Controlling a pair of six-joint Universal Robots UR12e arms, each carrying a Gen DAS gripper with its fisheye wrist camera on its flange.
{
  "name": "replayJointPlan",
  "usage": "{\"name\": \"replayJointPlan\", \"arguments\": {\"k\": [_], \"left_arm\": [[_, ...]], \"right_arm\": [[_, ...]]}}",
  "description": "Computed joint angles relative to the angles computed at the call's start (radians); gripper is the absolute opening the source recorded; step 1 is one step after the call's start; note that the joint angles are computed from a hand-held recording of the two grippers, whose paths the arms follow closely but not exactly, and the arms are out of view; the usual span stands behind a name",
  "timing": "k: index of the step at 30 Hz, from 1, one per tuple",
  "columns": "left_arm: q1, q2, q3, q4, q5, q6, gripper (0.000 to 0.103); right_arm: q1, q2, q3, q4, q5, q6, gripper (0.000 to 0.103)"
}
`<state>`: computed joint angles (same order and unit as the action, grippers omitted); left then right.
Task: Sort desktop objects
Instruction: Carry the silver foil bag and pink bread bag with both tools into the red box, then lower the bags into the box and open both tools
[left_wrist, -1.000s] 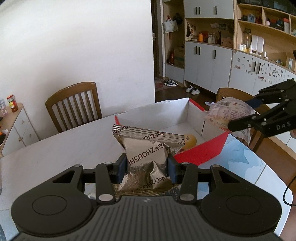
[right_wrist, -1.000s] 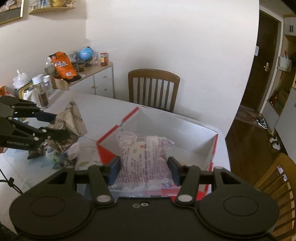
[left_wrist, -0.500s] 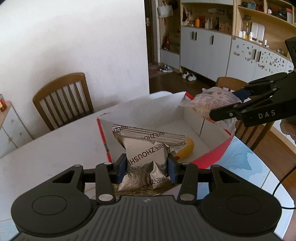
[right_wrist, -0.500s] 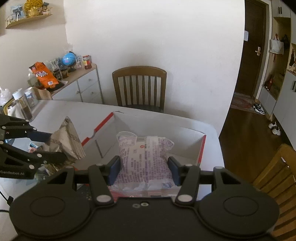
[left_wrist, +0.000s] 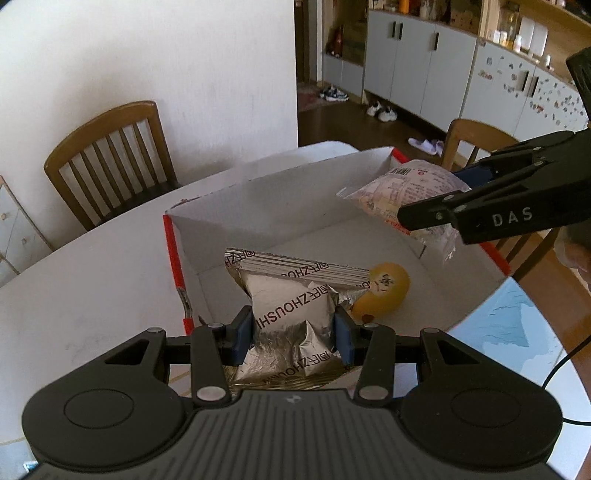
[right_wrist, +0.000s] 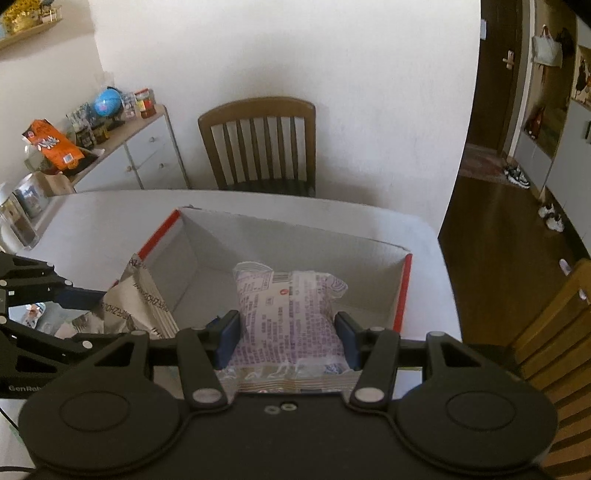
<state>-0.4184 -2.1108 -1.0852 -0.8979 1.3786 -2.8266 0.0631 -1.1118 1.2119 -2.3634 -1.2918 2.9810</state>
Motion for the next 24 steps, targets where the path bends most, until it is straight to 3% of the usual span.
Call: {"name": "replayJointPlan", "arguments": {"k": [10,24], "left_arm": [[-0.011,-0.065,0.090,-0.090,0.015,-0.002,0.044],[-0.022,-0.113,0.144,-0.169,0.053,0.011,0.044]], "right_arm": [[0.005,0.056,-0.061,0.056,0.006,-0.007,0.055],[0.013,0.117,-0.134,0.159,-0.027,-0.004,0.055]]}}
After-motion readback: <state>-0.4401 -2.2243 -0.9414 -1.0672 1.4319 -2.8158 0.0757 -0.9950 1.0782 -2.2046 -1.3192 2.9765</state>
